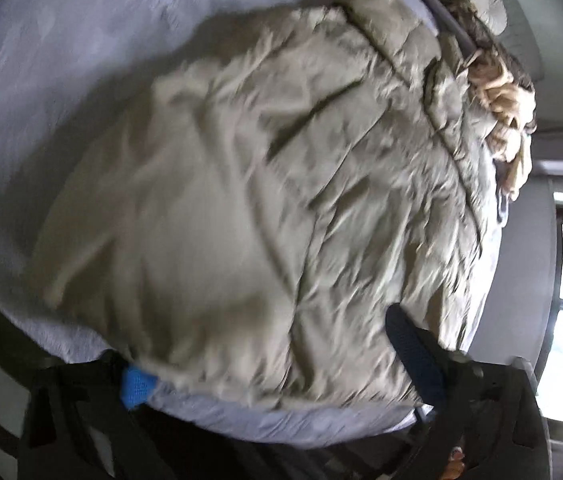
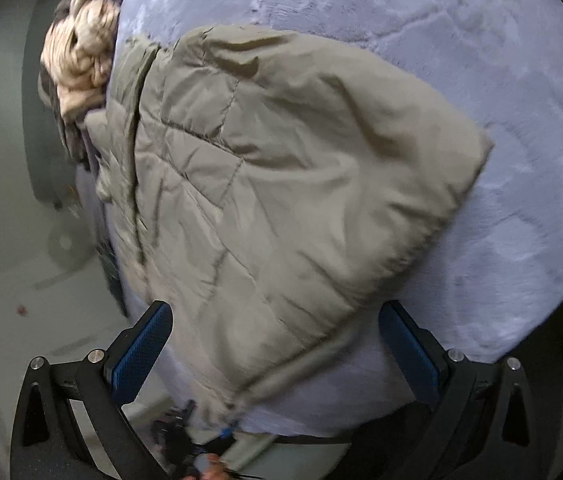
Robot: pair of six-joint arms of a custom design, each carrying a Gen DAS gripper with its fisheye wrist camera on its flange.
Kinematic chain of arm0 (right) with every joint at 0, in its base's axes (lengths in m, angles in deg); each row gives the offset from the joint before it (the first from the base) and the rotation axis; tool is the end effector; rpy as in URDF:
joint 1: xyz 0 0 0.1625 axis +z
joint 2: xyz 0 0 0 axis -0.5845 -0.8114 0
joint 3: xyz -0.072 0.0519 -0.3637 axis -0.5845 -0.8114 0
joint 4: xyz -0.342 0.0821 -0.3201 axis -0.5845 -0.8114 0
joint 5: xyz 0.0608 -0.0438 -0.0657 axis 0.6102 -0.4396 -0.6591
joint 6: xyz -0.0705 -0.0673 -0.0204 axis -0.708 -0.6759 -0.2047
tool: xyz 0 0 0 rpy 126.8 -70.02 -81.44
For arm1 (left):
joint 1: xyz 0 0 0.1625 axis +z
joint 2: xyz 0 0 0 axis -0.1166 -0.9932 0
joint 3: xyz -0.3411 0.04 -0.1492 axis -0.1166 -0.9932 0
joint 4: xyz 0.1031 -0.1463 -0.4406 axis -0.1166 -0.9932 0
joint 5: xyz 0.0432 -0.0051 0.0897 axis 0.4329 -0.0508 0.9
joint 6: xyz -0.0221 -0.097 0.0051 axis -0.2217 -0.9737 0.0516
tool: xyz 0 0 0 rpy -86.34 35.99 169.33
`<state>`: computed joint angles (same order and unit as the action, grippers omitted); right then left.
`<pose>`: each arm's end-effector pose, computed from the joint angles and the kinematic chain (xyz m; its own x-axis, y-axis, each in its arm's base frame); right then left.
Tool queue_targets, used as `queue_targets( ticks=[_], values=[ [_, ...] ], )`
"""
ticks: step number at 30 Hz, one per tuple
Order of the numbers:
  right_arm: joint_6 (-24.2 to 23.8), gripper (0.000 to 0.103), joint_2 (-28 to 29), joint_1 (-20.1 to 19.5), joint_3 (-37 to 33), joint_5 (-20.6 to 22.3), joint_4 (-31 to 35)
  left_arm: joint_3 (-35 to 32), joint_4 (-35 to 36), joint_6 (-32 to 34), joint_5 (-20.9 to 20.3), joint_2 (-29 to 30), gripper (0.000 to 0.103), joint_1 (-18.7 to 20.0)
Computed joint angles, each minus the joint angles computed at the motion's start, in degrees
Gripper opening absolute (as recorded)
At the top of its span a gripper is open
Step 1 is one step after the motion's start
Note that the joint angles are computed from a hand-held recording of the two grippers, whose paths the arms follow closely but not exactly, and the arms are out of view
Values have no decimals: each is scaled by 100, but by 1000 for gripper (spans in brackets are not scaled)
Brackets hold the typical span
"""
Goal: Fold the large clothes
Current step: 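Move both tools to the coat hem and grasp it, then lift the gripped hem with both tools and fold it toward the collar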
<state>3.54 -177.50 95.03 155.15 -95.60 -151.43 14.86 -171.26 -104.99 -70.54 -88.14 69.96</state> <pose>-0.1196 -0.4964 0.3344 -0.5734 0.7095 -0.4097 0.8078 0.4063 -0.4270 -0.1530 -0.6487 0.1633 -0.9433 -0.2933 -0.1551 -0.2700 0.9503 -0.1549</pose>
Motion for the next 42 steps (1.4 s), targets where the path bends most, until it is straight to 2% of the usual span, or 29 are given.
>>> queue_targets(
  ticks=[1,3,4,6,7,8,9,12,20,26,30,34,38,42],
  values=[
    [186,102,22,-41,43,129,-171,-125,104,103,-7,73,52,17],
    [441,96,58,-101,111,313,-442,-325,308,276,6,197,21,36],
    [506,91,50,-127,145,367,-498,-363,319,375,23,214,20,21],
    [621,47,86,-126,128,348,-506,-363,223,646,95,170,20,-41],
    [663,38,95,-113,113,283,-435,-389,234,779,123,152,20,-49],
    [692,22,95,-83,106,168,-375,-422,251,922,171,150,20,-83],
    [687,17,76,-60,122,78,-382,-461,282,1022,204,158,20,-108],
    [520,13,65,56,151,-43,-567,-630,375,1376,264,183,21,-159],
    [-21,10,22,405,-40,-499,-521,-1005,341,1734,218,313,21,-222],
    [-608,8,289,808,-627,-866,-260,-1497,146,1903,360,612,20,-323],
    [-1164,8,758,1225,-1445,-1252,-1,-2022,-25,2043,549,920,21,-418],
    [-1622,7,1343,1582,-2394,-1540,245,-2838,-227,2256,837,1449,21,-525],
    [-2148,7,2107,1904,-3551,-1741,565,-3704,-354,2499,1199,2090,21,-606],
    [-2544,7,2794,2025,-4613,-1789,964,-4592,-278,2477,1595,2783,21,-625]
  ],
)
